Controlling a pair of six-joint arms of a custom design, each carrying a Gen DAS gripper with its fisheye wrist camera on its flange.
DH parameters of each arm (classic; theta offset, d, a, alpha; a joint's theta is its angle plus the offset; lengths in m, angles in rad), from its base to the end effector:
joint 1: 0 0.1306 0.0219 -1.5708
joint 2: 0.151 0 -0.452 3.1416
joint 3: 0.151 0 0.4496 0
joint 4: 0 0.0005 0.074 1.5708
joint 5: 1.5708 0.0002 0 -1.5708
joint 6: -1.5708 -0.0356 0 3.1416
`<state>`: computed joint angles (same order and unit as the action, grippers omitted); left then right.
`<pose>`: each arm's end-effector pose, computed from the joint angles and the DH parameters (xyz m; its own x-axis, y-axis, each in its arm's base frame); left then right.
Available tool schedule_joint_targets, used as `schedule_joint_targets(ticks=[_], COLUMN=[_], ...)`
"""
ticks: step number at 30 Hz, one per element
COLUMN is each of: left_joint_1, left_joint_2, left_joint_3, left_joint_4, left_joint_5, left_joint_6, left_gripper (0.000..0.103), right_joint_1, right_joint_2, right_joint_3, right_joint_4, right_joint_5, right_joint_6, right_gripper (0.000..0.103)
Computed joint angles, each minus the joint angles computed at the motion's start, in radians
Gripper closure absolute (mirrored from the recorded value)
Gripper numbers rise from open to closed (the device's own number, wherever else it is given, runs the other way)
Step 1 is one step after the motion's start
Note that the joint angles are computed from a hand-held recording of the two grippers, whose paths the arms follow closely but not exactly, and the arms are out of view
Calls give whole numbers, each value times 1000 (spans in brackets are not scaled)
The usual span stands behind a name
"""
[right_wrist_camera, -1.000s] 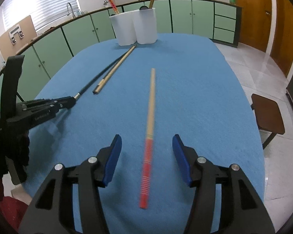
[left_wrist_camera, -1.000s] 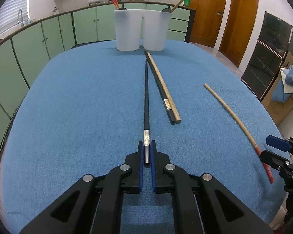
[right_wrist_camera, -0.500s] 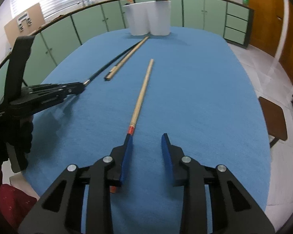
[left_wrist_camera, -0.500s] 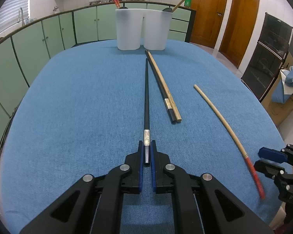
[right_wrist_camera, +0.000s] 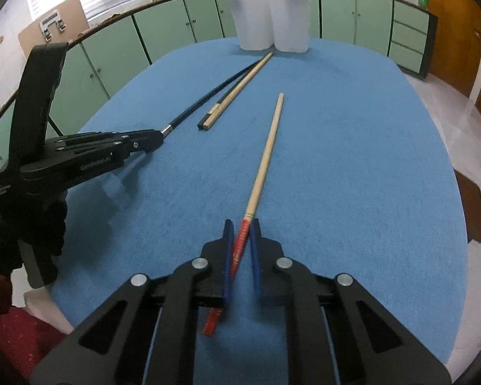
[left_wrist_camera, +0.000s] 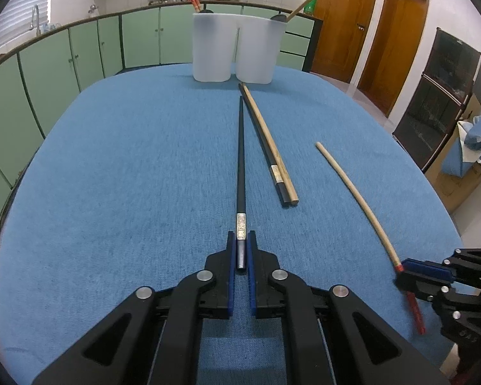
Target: Organize utensils
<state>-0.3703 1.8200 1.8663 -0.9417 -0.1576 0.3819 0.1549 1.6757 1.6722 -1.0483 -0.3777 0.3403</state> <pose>0.6686 -0.2541 0.4824 -0.7743 -0.0942 -0.6258 -0.0244 0.9926 -0.1193 0.6293 0.1110 0.4732 -0.7005 -0.4234 -0.5744 -0.5919 0.7944 0.1363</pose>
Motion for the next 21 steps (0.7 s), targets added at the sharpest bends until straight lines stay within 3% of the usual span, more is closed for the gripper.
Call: schedule_joint_targets(ticks=[11, 15, 18, 21], left_joint_1=[1, -1, -2, -7], left_joint_2=[-3, -1, -10, -17], left_joint_3=[-6, -3, -15, -23], left_joint_4=[9, 7, 12, 12], left_joint_5=[7, 9, 7, -5], left_joint_6=[3, 0, -7, -14], left_gripper=[95, 92, 82, 73], right_joint_1=[3, -9, -27, -42], right_joint_2=[90, 92, 59, 24], right_joint_3=[104, 105, 70, 23], right_joint_4=[57, 65, 61, 53], right_joint_5=[38, 10, -18, -6], right_joint_6=[-119, -133, -90, -44], right_gripper=[98, 91, 78, 77])
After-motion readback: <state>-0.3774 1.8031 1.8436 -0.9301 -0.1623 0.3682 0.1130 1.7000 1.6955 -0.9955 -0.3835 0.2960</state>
